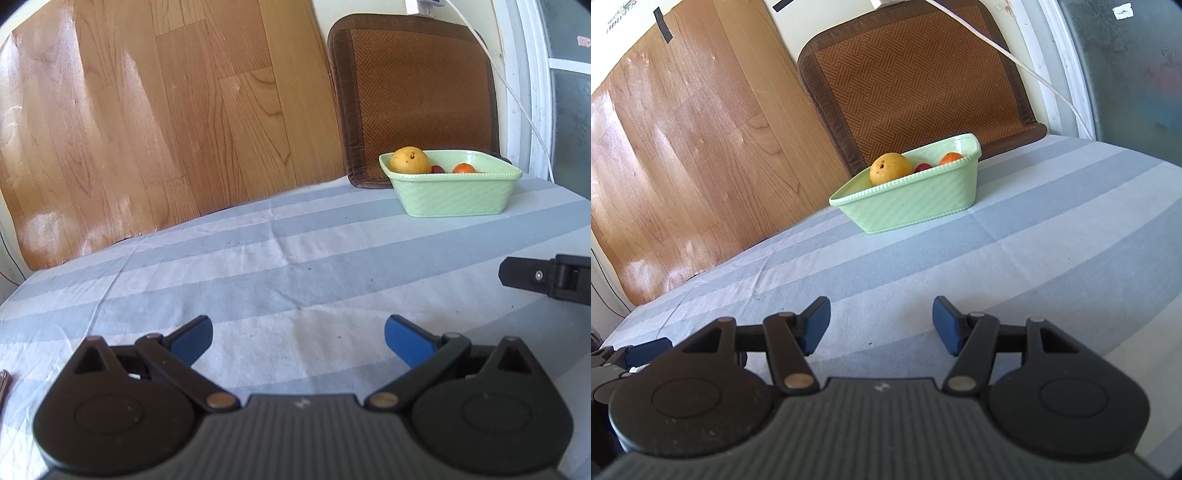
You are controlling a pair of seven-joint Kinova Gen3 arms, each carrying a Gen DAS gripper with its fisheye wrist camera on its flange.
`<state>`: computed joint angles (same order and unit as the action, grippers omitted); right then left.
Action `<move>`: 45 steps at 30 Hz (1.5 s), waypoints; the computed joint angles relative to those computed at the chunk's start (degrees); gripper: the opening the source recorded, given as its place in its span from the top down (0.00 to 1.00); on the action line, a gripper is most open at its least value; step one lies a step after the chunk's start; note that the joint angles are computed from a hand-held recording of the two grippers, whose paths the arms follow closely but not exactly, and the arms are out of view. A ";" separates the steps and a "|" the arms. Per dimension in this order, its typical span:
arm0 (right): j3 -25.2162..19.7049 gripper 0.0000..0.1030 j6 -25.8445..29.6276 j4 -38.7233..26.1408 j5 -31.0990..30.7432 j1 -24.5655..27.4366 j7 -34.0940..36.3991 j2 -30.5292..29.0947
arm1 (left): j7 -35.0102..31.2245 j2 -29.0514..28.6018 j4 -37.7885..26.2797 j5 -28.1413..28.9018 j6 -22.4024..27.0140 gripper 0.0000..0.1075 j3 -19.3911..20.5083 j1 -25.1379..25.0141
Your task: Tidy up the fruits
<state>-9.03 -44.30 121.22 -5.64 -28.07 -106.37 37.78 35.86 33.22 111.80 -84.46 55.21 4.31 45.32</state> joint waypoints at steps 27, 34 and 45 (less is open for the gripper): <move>0.16 0.38 0.20 -0.12 -0.27 -0.25 0.57 0.01 | 11.07 -1.26 5.05 -10.41 0.04 0.04 4.86 -3.57; 0.19 0.38 0.18 -0.13 -0.46 -0.33 0.62 0.03 | 10.43 -1.11 4.82 -9.84 0.32 0.04 4.61 -3.14; -0.05 0.37 0.49 -0.15 0.32 -0.04 0.52 -0.01 | 9.17 -1.14 4.28 -8.68 -0.37 0.04 4.02 -3.04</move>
